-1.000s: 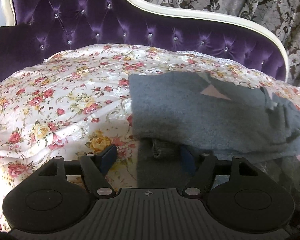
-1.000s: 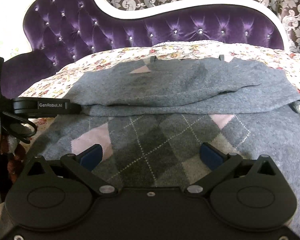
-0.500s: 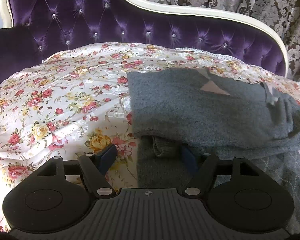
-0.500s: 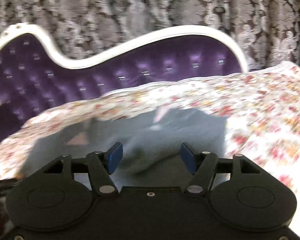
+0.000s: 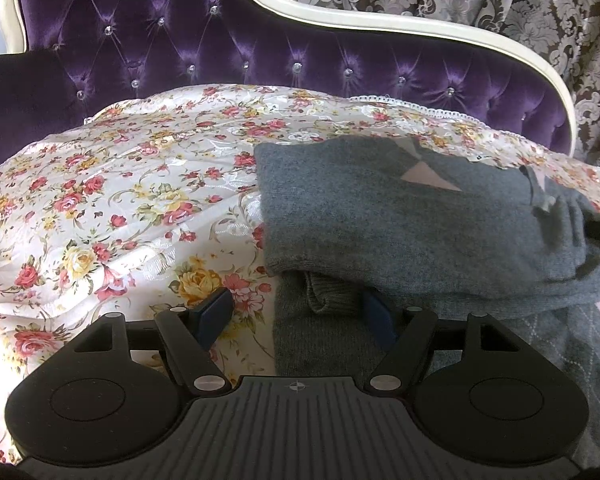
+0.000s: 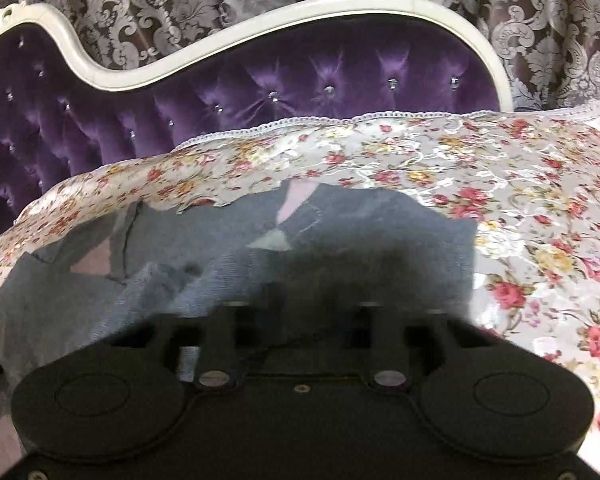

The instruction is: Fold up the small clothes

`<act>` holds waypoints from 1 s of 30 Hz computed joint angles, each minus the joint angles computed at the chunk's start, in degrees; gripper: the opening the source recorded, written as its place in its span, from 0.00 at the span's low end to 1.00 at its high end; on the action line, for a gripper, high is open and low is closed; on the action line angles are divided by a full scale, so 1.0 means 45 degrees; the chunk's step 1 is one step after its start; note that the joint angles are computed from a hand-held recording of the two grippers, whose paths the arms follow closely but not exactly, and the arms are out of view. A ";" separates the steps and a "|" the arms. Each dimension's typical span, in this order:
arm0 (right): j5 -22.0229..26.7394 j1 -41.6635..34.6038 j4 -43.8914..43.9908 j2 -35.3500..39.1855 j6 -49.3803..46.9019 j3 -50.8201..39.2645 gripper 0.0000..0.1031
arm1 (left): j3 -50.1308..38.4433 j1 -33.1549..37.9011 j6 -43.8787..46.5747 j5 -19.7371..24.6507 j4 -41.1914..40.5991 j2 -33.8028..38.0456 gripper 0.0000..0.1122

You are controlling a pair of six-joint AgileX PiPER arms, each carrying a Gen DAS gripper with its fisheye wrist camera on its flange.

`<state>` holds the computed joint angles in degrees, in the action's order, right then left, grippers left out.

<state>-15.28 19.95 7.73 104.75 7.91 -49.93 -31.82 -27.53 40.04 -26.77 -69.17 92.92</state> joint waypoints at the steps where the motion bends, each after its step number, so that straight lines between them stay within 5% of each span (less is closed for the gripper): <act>1: -0.0128 -0.0014 -0.0692 -0.0253 0.0757 0.0195 0.12 | 0.0000 0.0000 0.0000 0.0000 0.0000 0.0000 0.63; 4: -0.0879 0.0098 -0.0810 -0.1576 0.1418 0.1323 0.12 | 0.0004 -0.0001 -0.0060 -0.0012 0.0066 0.0020 0.63; 9: -0.1221 0.0474 0.2148 -0.3512 -0.1020 0.3184 0.12 | -0.0002 0.0015 -0.0041 -0.0001 0.0065 0.0015 0.63; 12: -0.0925 0.0559 0.4255 -0.3313 -0.3202 0.3396 0.12 | -0.0004 0.0036 -0.0043 0.0028 0.0092 0.0006 0.63; 21: -0.0956 0.0413 0.4646 -0.2969 -0.3453 0.3888 0.13 | 0.0206 0.0093 0.1402 0.0540 -0.0908 -0.0651 0.62; 26: -0.1546 0.0953 0.6148 -0.3162 -0.5218 0.4159 0.13 | 0.0843 -0.0911 0.2804 -0.0175 -0.2136 -0.2323 0.62; 30: -0.0795 0.0858 0.7481 -0.2951 -0.6381 0.3706 0.19 | 0.0296 -0.1162 0.3475 -0.0494 -0.2379 -0.2638 0.62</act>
